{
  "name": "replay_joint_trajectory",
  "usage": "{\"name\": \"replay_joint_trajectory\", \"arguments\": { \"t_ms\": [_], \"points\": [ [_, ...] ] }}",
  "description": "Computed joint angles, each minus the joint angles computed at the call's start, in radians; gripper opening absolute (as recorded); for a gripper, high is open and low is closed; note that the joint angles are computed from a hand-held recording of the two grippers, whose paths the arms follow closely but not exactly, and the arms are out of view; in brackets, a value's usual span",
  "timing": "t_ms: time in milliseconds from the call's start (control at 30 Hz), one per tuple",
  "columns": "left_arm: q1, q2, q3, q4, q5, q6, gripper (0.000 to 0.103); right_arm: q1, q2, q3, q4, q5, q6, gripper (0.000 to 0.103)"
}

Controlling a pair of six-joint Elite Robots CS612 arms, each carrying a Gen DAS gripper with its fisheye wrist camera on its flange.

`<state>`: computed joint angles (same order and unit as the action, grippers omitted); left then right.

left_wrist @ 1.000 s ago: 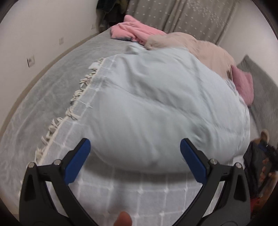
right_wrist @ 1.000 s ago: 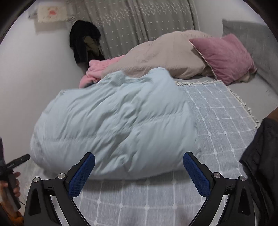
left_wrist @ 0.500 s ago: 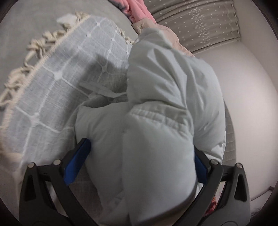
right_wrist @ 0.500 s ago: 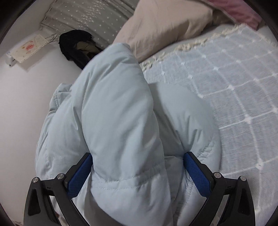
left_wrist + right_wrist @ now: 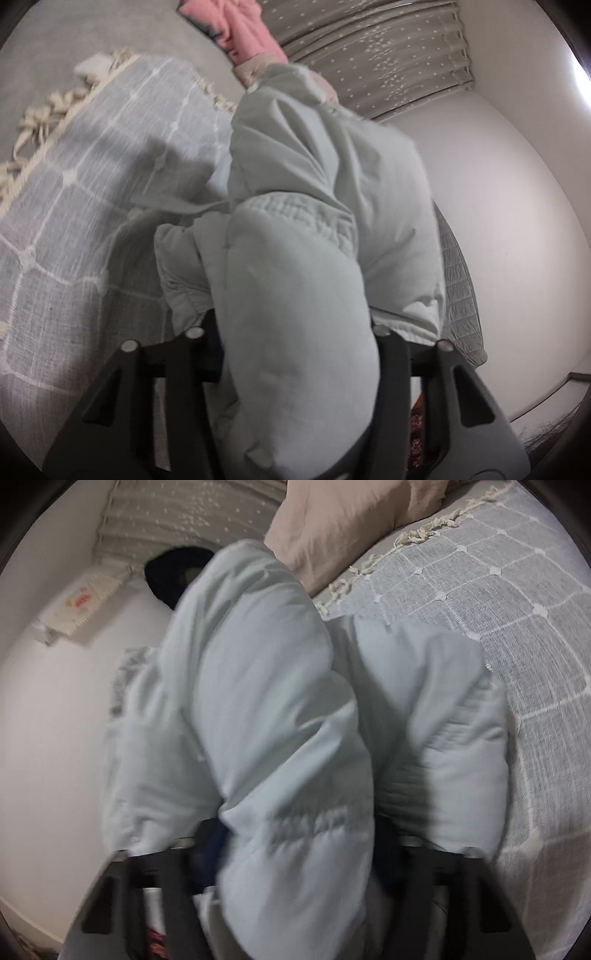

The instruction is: Fold large clothes

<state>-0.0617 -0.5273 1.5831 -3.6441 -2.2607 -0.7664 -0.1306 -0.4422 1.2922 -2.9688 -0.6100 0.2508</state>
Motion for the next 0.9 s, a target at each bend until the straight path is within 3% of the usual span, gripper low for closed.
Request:
{"name": "replay_joint_trajectory", "arguments": {
  "t_ms": [67, 133, 200, 267, 300, 333, 400, 500, 633, 800, 900],
  "points": [
    [-0.003, -0.031, 0.018, 0.038, 0.024, 0.06, 0.041, 0.002, -0.032, 0.023, -0.021, -0.054, -0.017, 0.032],
    [-0.002, -0.06, 0.03, 0.134, 0.023, 0.145, 0.046, 0.002, -0.066, 0.047, -0.019, -0.112, -0.039, 0.032],
    [-0.003, -0.098, 0.053, 0.243, 0.069, 0.209, 0.057, 0.005, -0.105, 0.068, 0.053, -0.186, -0.107, 0.045],
    [-0.01, -0.144, 0.092, 0.305, 0.184, 0.276, 0.062, 0.013, -0.133, 0.085, 0.092, -0.266, -0.167, 0.06],
    [-0.02, -0.168, 0.119, 0.292, 0.263, 0.297, 0.065, 0.014, -0.143, 0.097, 0.085, -0.295, -0.182, 0.07],
    [-0.032, -0.189, 0.144, 0.266, 0.335, 0.314, 0.069, 0.013, -0.153, 0.116, 0.053, -0.33, -0.184, 0.073],
    [-0.053, -0.228, 0.182, 0.223, 0.43, 0.355, 0.081, -0.005, -0.156, 0.141, -0.001, -0.297, -0.145, 0.082],
    [-0.088, -0.271, 0.202, 0.224, 0.529, 0.425, 0.085, -0.034, -0.137, 0.138, -0.007, -0.236, -0.06, 0.094],
    [-0.141, -0.29, 0.202, 0.25, 0.631, 0.482, 0.085, -0.053, -0.115, 0.131, -0.023, -0.225, 0.014, 0.094],
    [-0.196, -0.285, 0.179, 0.26, 0.661, 0.593, 0.085, -0.078, -0.122, 0.179, -0.131, -0.168, 0.126, 0.094],
    [-0.186, -0.279, 0.162, 0.286, 0.672, 0.566, 0.085, -0.083, -0.136, 0.185, -0.078, -0.103, 0.078, 0.094]
  ]
}}
